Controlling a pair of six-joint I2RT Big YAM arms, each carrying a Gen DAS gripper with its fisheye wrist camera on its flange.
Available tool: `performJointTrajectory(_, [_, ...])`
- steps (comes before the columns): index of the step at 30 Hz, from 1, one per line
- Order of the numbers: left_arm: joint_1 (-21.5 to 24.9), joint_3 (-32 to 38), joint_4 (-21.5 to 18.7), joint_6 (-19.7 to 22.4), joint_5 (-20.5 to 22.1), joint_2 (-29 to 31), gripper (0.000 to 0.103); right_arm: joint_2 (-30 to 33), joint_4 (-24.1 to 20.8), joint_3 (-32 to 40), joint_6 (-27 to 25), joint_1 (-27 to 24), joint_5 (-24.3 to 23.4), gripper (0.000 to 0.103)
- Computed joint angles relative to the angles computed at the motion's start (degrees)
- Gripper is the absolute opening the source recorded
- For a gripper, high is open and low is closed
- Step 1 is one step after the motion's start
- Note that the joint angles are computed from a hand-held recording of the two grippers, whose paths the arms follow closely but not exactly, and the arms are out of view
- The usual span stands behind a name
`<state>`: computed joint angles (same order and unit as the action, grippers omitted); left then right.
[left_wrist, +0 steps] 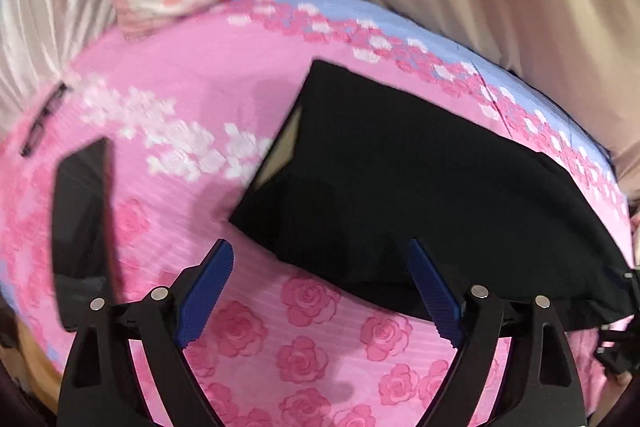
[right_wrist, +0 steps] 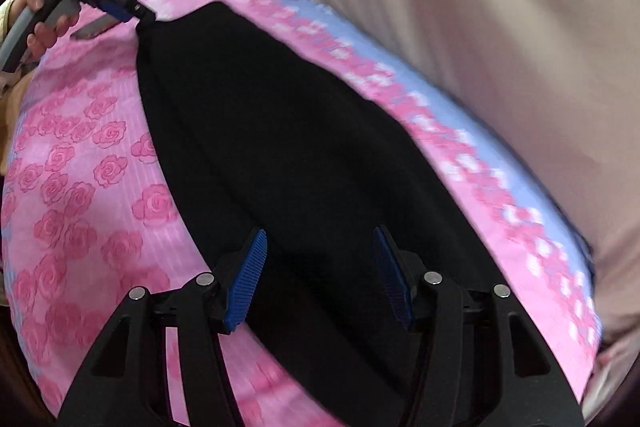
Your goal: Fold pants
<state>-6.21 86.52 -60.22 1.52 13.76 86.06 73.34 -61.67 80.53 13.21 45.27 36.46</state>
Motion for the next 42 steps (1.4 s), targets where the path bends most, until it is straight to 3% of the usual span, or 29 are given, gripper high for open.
performJointTrajectory(3, [0.01, 1.61, -2.54, -0.3, 1.37, 2.85, 0.045, 2.47, -0.5, 1.28, -0.79, -1.31, -1.78, 0.047])
performJointTrajectory(5, [0.11, 1.89, -2.29, -0.38, 1.95, 3.49, 0.045, 3.68, -0.58, 2.47, -0.63, -2.1, -3.68, 0.047])
performJointTrajectory(7, [0.39, 2.96, -2.81, 0.64, 2.68, 4.05, 0.037, 3.51, -0.98, 2.52, -0.65, -2.51, -6.75, 0.047])
performJointTrajectory(10, [1.15, 4.83, -4.25, 2.05, 4.13, 5.21, 0.027, 4.07, -1.18, 3.0, -3.0, -1.68, -6.72, 0.047])
performJointTrajectory(13, [1.78, 5.98, -5.39, 3.37, 5.52, 6.05, 0.024, 3.63, -0.3, 2.34, -2.35, -2.76, -8.88, 0.045])
performJointTrajectory(15, [1.63, 6.24, -5.25, 3.82, 5.27, 6.24, 0.023, 3.37, 0.82, 2.1, -1.0, -3.96, -12.15, 0.019])
performJointTrajectory(16, [1.53, 6.58, -5.36, 3.81, 5.34, 6.46, 0.022, 3.69, 0.64, 2.74, 0.07, -4.4, -13.24, 0.015])
performJointTrajectory(17, [1.58, 6.97, -5.53, 4.06, 5.62, 6.56, 0.022, 4.27, 0.19, 3.7, 0.84, -4.57, -14.04, 0.008])
performJointTrajectory(23, [4.1, 9.97, -7.74, 4.58, 11.14, 6.84, 0.022, 4.08, 1.97, 6.15, 2.25, 0.29, -20.78, 0.001])
performJointTrajectory(26, [4.49, 9.64, -7.17, 4.49, 9.92, 6.78, 0.028, 5.79, 2.33, 5.61, 3.05, 2.75, -18.87, 0.002])
performJointTrajectory(29, [4.32, 7.05, -2.88, 2.37, -1.02, 5.54, 0.031, 4.79, 3.7, 4.56, 4.42, 3.26, -13.44, 0.011])
performJointTrajectory(30, [4.97, 6.37, -2.58, 2.11, -1.77, 5.11, 0.036, 5.25, 3.0, 5.68, 3.87, 3.11, -12.74, 0.013])
performJointTrajectory(32, [6.5, 5.49, -2.39, 1.26, 0.53, 4.18, 0.037, 6.7, 3.02, 8.0, 2.1, 2.54, -13.2, 0.02])
performJointTrajectory(35, [7.31, 3.76, -1.27, 1.35, 1.63, 1.96, 0.047, 12.15, 1.92, 13.16, -3.24, 0.89, -14.45, 0.05])
performJointTrajectory(38, [6.52, 1.36, 0.54, 2.83, 0.06, -1.28, 0.057, 16.81, 1.18, 16.75, -5.56, -0.34, -17.01, 0.051])
performJointTrajectory(42, [6.29, -0.44, 1.08, 4.14, 1.01, -3.88, 0.059, 17.47, 4.27, 17.34, -3.38, -2.9, -25.98, 0.052])
